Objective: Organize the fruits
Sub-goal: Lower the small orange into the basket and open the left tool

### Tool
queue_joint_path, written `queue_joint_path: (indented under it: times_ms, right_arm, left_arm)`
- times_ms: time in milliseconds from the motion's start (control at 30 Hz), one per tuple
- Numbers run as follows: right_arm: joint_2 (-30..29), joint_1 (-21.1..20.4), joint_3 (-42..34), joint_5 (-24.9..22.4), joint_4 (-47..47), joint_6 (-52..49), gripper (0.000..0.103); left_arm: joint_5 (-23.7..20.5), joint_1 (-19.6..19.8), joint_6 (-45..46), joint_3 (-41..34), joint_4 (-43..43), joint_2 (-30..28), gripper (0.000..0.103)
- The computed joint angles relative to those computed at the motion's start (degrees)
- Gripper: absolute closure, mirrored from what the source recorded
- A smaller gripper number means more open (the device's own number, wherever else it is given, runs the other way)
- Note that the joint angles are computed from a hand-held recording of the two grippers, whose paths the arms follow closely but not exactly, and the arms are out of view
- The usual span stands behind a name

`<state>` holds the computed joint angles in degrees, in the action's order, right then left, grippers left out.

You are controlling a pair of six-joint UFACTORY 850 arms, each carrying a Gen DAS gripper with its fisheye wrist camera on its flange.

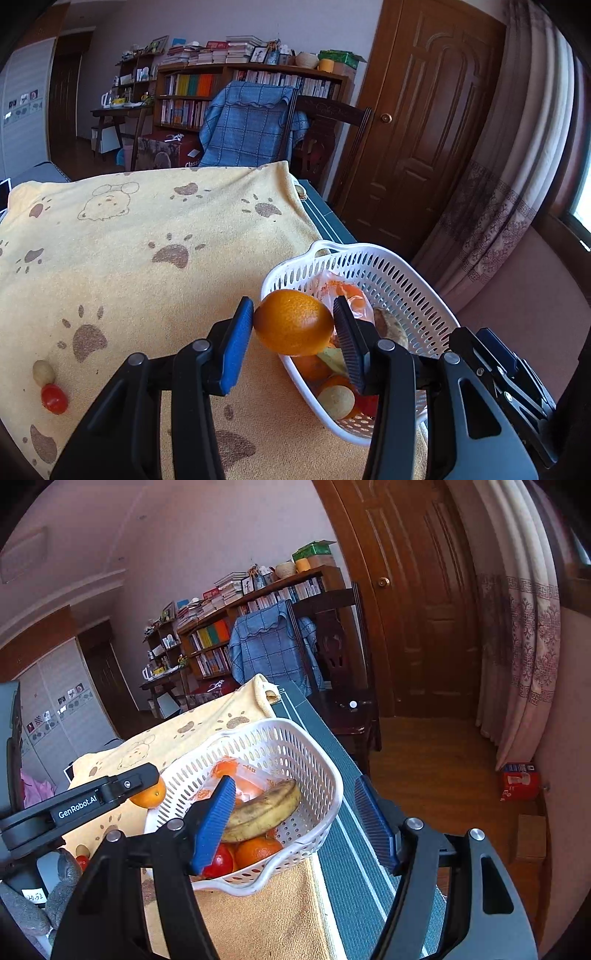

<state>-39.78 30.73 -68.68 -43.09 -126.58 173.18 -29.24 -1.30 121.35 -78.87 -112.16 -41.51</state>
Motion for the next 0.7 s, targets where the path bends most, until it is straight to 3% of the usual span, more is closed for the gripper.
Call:
queue_joint_path:
  times_ms: [233,533,700]
  right_arm:
    - [-0.4,0.0,-0.6,-0.2,1.1,-0.9,0.034]
    - [-0.9,0.7,-1.3,-1.0,2.5,-3.6,0.034]
    - [-1.1,1.3,-1.5,-1.8,3.7,-4.9,0.033]
  left_arm:
    - [-1.9,-0.9,1.4,-0.9,-0.9,-0.6,0.057]
    - [-1.6,1.1,-0.3,-0.7,-1.7,-0.4,0.057]
    - [-0.8,1.3,2.8,1.0,-4.2,0.5,0.044]
